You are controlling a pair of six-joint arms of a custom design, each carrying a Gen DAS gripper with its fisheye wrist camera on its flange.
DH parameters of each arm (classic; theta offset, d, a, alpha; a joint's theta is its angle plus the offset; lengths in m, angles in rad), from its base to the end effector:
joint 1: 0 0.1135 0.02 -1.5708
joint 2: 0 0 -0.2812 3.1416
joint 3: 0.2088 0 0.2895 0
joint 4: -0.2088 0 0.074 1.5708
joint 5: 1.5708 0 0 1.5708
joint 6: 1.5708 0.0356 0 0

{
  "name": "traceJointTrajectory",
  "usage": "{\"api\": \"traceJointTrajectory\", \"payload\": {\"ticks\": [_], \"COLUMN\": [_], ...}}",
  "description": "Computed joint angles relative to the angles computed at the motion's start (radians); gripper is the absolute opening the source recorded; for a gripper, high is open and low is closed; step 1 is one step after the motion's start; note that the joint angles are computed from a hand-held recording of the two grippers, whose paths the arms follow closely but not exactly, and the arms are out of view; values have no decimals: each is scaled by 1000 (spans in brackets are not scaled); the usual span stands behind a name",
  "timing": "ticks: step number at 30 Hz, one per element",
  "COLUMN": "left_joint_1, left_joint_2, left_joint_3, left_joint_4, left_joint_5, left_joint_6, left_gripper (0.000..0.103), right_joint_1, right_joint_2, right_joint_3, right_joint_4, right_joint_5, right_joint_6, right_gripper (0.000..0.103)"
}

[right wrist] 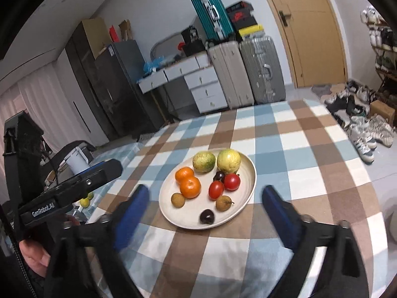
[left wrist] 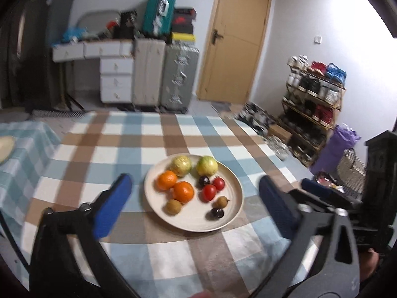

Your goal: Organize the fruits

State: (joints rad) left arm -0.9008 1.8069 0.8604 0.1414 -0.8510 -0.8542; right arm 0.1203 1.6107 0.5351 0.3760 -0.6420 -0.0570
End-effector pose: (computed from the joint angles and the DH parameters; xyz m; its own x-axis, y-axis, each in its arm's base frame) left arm 0.2492 -0.2715 0.1219 -0.4397 -0.2455 -0.8640 -0.2107 0.9633 -0.1665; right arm 0.2923 0.0568 0.1078 -0.6068 -0.1193 -0.7858 -0.5865 0.7345 0.3414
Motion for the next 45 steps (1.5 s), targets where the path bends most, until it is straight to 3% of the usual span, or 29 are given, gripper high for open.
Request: {"api": "traceJointTrajectory", "payload": {"ticks": [4, 9, 16, 22, 31, 38, 45], "left_joint_1": [-107, -215, -325, -355, -376, -372, -370], "left_joint_2": [-30, -21, -8, -11, 35, 52, 51], "left_joint_3": [-7, 31, 52, 37, 86, 114, 112], "left_joint_4": [-100, -339, -613, -706, -806, -874, -860], "left_joint_5": [-119, -210, -256, -244, -274, -288, -288], "left_joint_6": [-74, -277, -585, -727, -791, -860, -835], "left_gripper": [103, 103, 103, 103, 103, 103, 103], "right_joint_1": [-14, -40, -93, -105, -73, -83, -76], "right_joint_2": [-145, -324, -532, -675, -994, -887, -926], "right_joint_3": [-109, -253, -357, -418, -501, -476, -478], "right_joint_4": [38, 81, -15, -93, -263, -225, -255], "right_joint_5": [-7, -5, -15, -13, 30, 24, 26], "right_joint_6": [-7, -6, -22, -45, -88, -78, -86], "right_gripper": [101, 103, 103, 103, 103, 103, 103]}}
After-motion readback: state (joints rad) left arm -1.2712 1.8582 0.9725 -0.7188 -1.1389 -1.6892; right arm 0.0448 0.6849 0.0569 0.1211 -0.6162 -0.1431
